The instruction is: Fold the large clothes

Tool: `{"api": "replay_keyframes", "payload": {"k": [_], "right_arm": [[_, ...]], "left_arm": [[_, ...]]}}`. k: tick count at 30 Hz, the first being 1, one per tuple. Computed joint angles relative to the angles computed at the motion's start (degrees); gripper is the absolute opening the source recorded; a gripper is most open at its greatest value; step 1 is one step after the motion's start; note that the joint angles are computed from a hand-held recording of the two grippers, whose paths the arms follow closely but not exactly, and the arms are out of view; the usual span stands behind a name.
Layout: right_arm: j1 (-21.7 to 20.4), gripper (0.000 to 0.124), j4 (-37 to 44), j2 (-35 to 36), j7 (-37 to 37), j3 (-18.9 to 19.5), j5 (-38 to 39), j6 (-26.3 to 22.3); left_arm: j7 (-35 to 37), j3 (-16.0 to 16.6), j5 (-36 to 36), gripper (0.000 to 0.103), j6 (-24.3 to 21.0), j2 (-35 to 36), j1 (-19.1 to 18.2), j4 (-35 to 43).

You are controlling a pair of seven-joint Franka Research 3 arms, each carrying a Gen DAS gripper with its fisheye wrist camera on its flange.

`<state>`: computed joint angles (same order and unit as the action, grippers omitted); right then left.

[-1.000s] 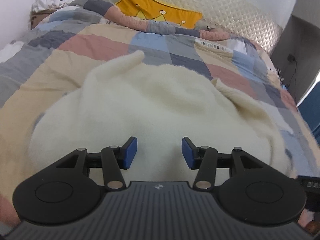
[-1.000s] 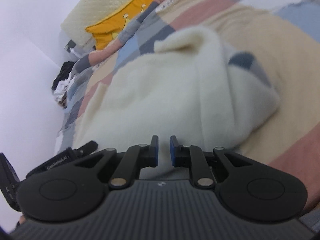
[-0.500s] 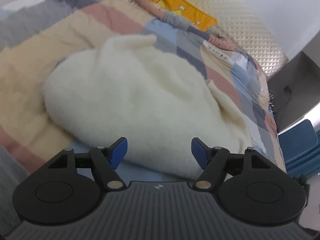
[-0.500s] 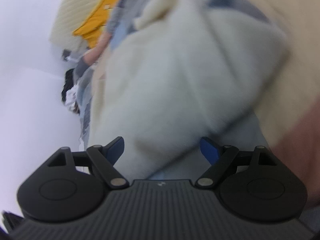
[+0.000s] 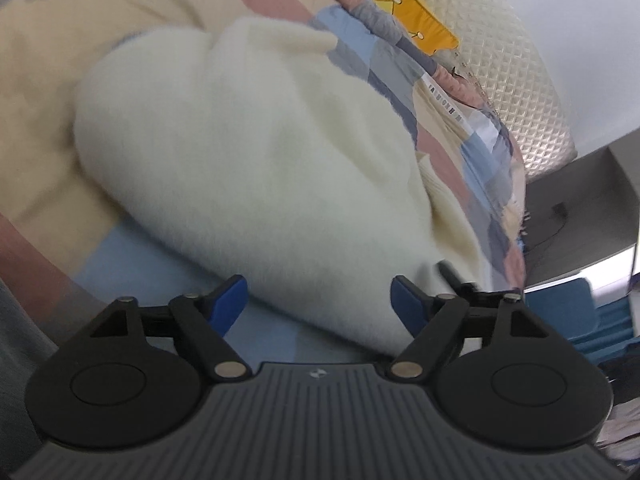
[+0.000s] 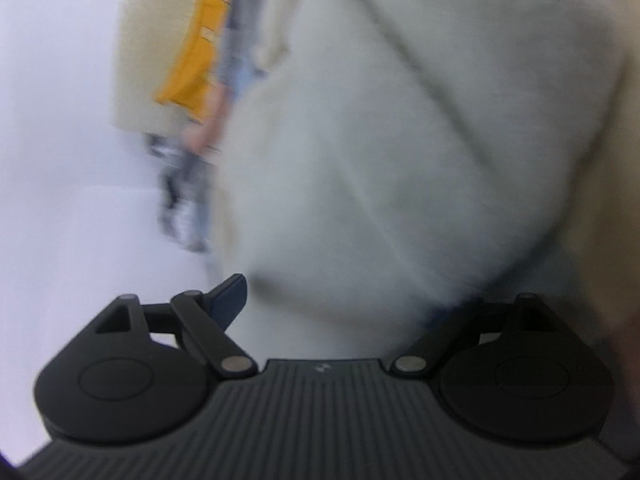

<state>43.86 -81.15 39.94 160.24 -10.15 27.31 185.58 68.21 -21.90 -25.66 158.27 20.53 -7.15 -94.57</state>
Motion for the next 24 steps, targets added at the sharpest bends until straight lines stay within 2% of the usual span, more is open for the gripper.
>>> {"api": "replay_keyframes", "payload": {"k": [2, 4, 10, 12, 14, 16, 18, 24], "right_arm": [[-2.4, 0.09, -0.4, 0.4, -1.0, 4.1, 1.0, 7.1], [-5.3, 0.09, -0.3, 1.0, -2.2, 8.4, 0.8, 12.2], [-9.6, 0.09, 2.0, 3.1, -5.3, 15.1, -1.3, 20.1], [-10.4, 0.09, 2.1, 3.4, -6.5, 16.6, -1.4, 21.9], [-10.7, 0.09, 2.0, 3.4, -7.7, 17.8, 0.0, 23.2], [-11.2, 0.09, 0.8, 2.8, -8.8, 19.1, 2.0, 24.1], [-11.5, 0.09, 0.0, 2.3, -10.3, 20.2, 4.1, 24.6], [-10.0, 0.09, 2.3, 2.8, -15.7, 20.1, 13.9, 23.2]], "left_arm": [[1.1, -1.6, -4.1, 0.088, 0.0, 0.7, 1.9, 0.6], [1.1, -2.6, -7.9, 0.09, 0.1, 1.1, 3.2, 0.9], [3.4, -4.9, -17.4, 0.091, -3.0, 3.7, 5.0, 3.1], [5.5, -6.6, -23.2, 0.091, -2.5, 5.4, 6.1, 3.6], [2.5, -4.8, -23.0, 0.091, -1.2, 6.2, 4.4, 3.9], [0.8, -4.4, -23.4, 0.091, 3.4, 6.6, 3.4, 3.2], [-1.0, -4.1, -22.3, 0.091, 6.1, 7.2, 3.1, 3.3], [-13.6, 1.0, -10.4, 0.091, 9.7, 8.2, -0.6, 4.3]]}}
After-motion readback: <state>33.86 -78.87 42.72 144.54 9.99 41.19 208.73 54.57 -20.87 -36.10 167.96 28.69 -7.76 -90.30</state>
